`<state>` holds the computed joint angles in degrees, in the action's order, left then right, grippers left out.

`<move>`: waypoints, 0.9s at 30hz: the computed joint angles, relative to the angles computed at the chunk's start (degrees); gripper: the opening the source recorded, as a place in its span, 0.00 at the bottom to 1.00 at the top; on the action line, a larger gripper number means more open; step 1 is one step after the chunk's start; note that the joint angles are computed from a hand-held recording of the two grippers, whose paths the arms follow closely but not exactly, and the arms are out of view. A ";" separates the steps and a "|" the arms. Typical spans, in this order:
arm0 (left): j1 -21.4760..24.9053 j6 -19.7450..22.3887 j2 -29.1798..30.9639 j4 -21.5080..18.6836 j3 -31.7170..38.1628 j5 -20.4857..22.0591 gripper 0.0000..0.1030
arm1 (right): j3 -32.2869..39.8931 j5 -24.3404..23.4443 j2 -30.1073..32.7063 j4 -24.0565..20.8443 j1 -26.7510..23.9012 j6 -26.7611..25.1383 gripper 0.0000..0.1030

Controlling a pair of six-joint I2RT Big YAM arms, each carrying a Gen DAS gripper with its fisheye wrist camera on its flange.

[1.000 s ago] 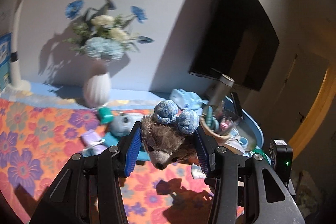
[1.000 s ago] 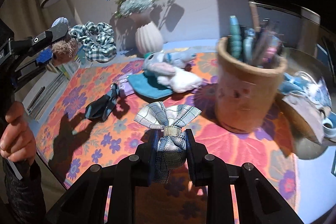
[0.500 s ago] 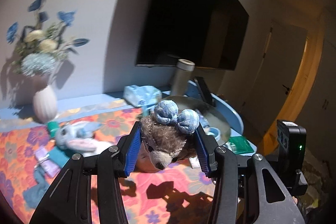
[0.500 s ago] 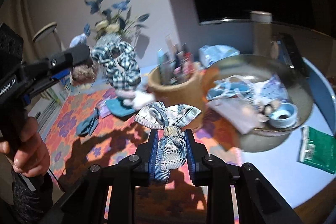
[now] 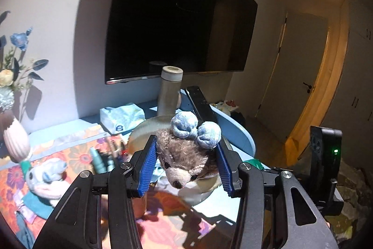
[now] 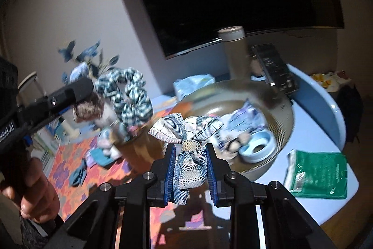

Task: Organize soft objects
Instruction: 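Carry the teddy bear and plaid bow over to the glass bowl, then open the left tool over the bowl while the right tool releases the plaid bow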

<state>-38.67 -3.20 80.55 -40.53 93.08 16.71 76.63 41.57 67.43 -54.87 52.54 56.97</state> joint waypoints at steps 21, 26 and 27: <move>-3.39 -3.39 16.11 -8.82 16.68 -10.13 0.67 | -2.08 -6.18 -0.03 -0.51 -13.60 -0.33 0.56; -3.72 -1.94 13.52 -8.06 14.10 -10.06 0.67 | -2.36 -5.67 -0.67 -1.89 -12.39 1.76 0.56; -3.75 -1.68 12.65 -7.91 13.28 -10.10 0.67 | -2.05 -5.22 -0.72 -2.30 -11.65 2.03 0.56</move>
<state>-42.42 -4.87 93.20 -48.44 106.37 6.62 74.58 36.35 66.72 -57.17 40.89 59.00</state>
